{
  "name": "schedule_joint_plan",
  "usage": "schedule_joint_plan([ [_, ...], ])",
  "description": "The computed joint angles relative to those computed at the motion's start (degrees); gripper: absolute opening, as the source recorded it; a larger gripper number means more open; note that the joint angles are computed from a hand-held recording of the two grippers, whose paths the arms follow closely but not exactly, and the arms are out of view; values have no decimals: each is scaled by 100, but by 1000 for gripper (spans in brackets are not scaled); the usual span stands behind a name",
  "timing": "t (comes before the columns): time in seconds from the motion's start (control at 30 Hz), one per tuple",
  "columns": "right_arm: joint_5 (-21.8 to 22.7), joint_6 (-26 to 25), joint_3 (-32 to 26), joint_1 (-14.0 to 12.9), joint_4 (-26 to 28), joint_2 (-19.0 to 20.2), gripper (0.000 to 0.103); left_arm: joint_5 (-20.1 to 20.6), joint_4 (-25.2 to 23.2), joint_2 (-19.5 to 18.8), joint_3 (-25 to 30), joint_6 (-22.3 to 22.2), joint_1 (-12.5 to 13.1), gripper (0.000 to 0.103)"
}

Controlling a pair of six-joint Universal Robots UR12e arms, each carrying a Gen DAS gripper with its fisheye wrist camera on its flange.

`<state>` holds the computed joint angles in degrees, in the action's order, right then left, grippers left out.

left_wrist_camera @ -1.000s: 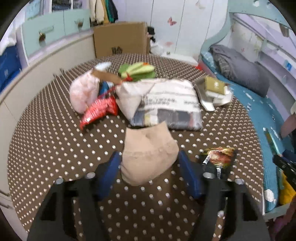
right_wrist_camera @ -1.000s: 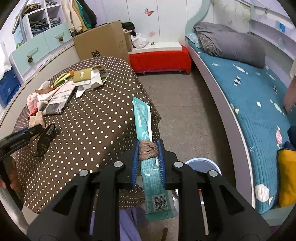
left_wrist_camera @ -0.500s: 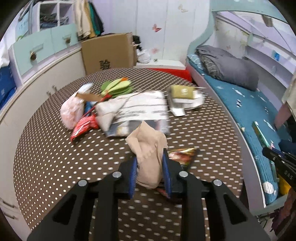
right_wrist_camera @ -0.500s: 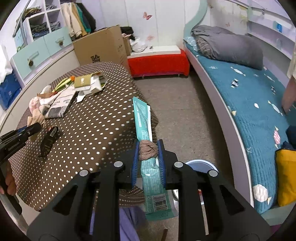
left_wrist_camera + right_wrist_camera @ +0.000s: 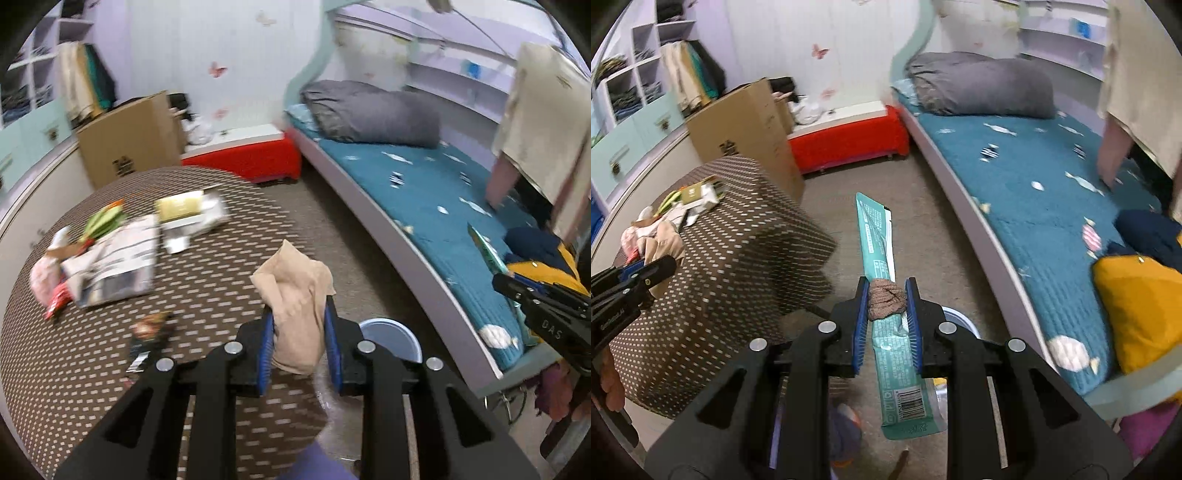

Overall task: Collect trash
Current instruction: 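Carry the beige cloth and teal package with both grippers toward the bin, then open the left gripper to drop the cloth while the right gripper drops the teal package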

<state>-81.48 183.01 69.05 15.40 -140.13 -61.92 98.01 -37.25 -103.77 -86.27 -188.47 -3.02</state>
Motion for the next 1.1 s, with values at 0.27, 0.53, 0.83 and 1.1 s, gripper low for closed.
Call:
schedule_joint_plan([
  [0.27, -301, 273, 353, -245, 33, -190, 19, -333, -311, -417, 482, 292, -307, 24],
  [0.53, -379, 551, 462, -430, 405, -135, 20, -514, -1032, -910, 968, 552, -528, 24],
  [0.83, -339, 759, 311, -523, 1060, 154, 20, -696, -1965, -1517, 1561, 836, -661, 24],
  [1.1, -327, 881, 106, -574, 1404, 376, 20, -685, -1262, -1706, 1658, 984, -706, 65],
])
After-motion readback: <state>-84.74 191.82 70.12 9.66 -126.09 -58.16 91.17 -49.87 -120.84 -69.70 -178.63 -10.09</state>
